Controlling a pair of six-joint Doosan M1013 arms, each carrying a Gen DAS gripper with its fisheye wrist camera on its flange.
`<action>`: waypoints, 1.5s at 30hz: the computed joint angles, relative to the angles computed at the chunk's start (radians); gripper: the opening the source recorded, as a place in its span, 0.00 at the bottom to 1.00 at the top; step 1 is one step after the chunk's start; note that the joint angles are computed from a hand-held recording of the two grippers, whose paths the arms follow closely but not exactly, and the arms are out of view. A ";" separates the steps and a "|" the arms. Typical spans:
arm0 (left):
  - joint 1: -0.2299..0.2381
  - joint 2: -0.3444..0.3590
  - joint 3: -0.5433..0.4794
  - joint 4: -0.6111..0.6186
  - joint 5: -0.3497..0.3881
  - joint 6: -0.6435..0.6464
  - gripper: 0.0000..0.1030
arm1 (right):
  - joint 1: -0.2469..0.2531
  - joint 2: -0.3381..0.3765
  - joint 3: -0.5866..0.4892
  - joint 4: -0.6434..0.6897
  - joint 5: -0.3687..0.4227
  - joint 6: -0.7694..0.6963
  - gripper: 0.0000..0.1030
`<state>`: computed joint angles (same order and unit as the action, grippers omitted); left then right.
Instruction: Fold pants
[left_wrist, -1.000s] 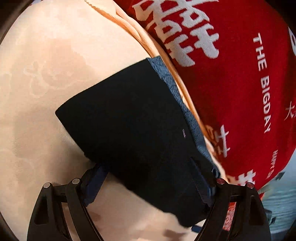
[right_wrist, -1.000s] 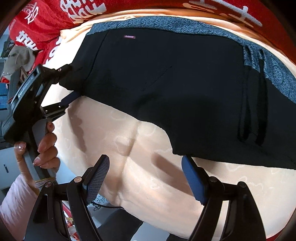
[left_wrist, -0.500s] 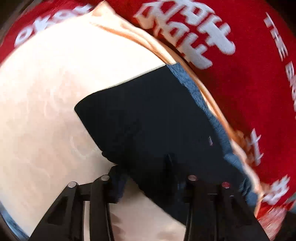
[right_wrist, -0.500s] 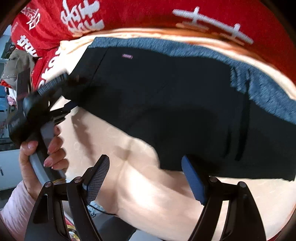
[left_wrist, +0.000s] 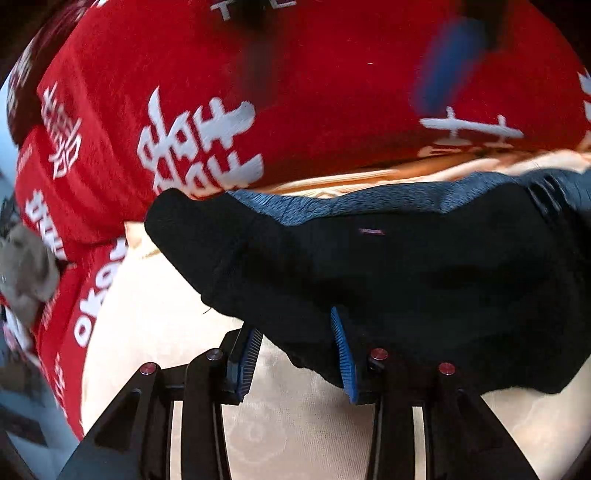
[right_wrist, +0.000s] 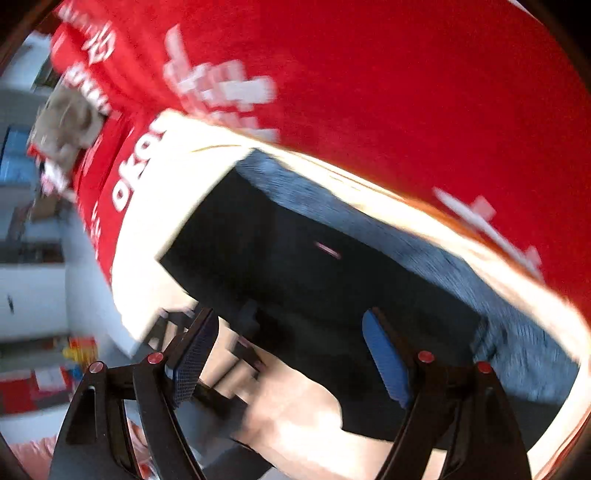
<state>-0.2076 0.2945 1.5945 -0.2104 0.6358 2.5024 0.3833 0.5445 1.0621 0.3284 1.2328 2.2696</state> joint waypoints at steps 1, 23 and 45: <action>-0.005 0.000 0.000 0.005 -0.003 -0.001 0.38 | -0.002 0.048 -0.076 0.023 0.055 -0.039 0.81; -0.002 -0.052 0.007 -0.180 0.031 0.131 0.38 | 0.002 0.243 -0.335 0.112 0.247 -0.160 0.19; -0.166 -0.185 -0.006 -0.410 0.476 0.130 0.38 | -0.043 -0.501 0.626 0.017 -0.586 0.143 0.19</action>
